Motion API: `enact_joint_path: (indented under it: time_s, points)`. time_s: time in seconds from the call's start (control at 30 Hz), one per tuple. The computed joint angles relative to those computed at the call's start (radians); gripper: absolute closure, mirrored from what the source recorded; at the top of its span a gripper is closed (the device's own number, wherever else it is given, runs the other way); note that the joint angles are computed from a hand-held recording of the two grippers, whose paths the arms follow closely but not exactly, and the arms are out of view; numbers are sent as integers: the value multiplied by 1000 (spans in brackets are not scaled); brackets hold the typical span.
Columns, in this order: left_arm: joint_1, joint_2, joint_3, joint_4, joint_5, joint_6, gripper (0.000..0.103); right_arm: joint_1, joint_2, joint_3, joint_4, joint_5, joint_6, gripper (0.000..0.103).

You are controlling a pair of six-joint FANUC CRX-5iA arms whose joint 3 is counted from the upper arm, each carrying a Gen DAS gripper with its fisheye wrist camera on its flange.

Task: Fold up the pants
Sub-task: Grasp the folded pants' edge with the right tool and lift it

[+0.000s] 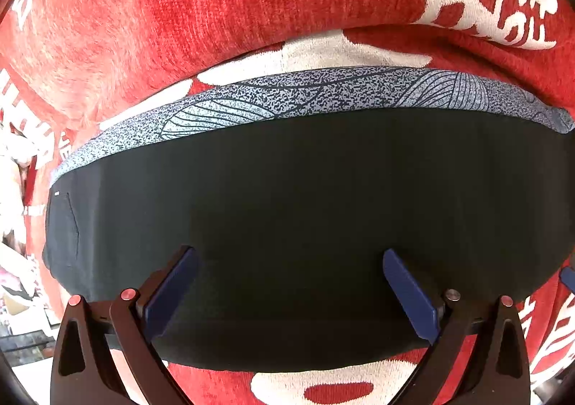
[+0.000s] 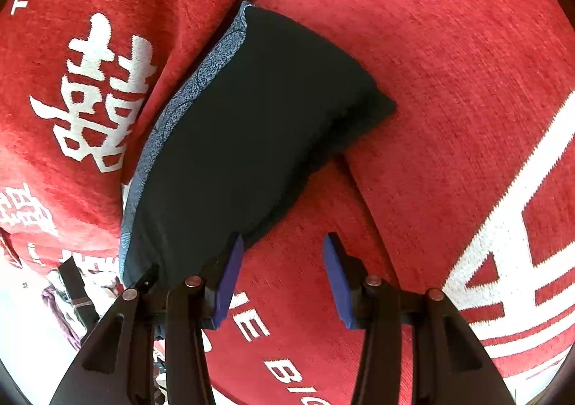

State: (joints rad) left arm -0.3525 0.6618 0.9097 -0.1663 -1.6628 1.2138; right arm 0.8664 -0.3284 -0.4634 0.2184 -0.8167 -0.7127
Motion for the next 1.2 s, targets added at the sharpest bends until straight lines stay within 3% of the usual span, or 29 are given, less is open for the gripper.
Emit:
enact_joint_path:
  time_s: [0.33, 0.43, 0.5, 0.7, 0.93, 1.03, 1.07, 1.13, 1.17, 1.2]
  points:
    - [1, -10, -14, -1, 7, -3, 0, 12, -9, -29, 52, 27, -55, 52]
    - [2, -15, -20, 0, 11, -6, 0, 41, -35, -95, 197, 54, -199, 51]
    - [0, -10, -8, -5, -1, -6, 0, 58, -47, -133, 291, 50, -298, 42]
    - [-2, -8, 9, 61, -21, -47, 0, 70, -78, -221, 419, 94, -468, 42]
    - [-31, -18, -47, 84, 31, -26, 0, 30, -73, -323, 643, 141, -692, 41]
    - [-35, -4, -10, 76, -3, -22, 0, -37, -51, -339, 722, 185, -761, 41]
    - [-38, 5, 14, 74, -15, -21, 0, -50, -59, -349, 725, 200, -774, 44]
    - [-41, -1, 30, 76, 20, -15, 0, -63, -52, -321, 642, 206, -716, 77]
    - [-48, 5, 50, 73, 33, -9, 0, -74, -61, -326, 651, 219, -719, 88]
    - [-52, 12, 65, 77, 50, -4, 0, -74, -69, -328, 667, 215, -725, 89]
